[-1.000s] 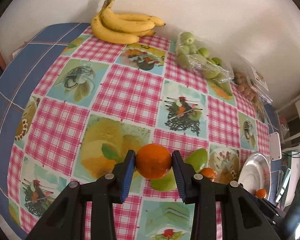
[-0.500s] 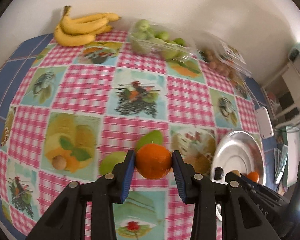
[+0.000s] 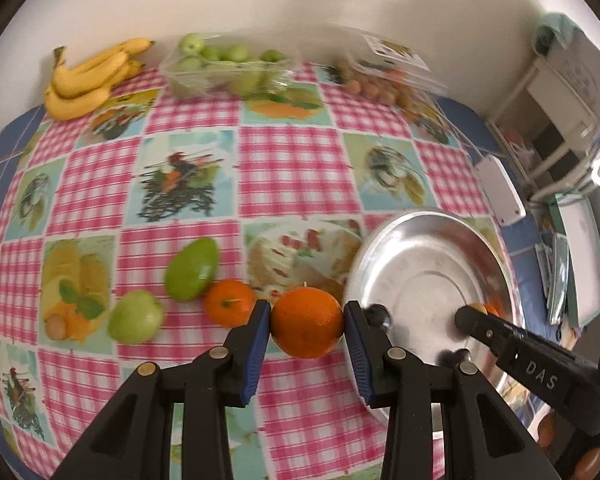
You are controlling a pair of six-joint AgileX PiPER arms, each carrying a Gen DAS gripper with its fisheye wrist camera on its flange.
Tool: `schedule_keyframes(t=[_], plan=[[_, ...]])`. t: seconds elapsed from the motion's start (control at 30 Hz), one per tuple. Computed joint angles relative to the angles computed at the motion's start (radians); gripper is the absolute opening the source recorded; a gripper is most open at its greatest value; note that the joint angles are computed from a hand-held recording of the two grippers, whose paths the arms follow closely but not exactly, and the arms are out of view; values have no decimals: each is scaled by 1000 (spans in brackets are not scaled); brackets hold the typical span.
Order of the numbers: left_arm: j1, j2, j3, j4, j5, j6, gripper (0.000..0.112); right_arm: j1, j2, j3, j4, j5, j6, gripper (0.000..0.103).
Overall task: Organize fruits
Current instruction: 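Carry the kiwi and orange into the steel bowl and open both tools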
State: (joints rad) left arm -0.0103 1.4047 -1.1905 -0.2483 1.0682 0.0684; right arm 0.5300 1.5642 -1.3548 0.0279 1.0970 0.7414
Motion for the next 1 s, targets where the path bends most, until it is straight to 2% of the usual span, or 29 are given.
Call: schedule_keyframes(t=[0.37,1.0], plan=[[-195,61,-11,65,-98,-54,40,-68,-11,49,24,-33,-41,27],[-309,201,-68,191,-190,-124,40,-152,66,33,25,-52,-89,27]])
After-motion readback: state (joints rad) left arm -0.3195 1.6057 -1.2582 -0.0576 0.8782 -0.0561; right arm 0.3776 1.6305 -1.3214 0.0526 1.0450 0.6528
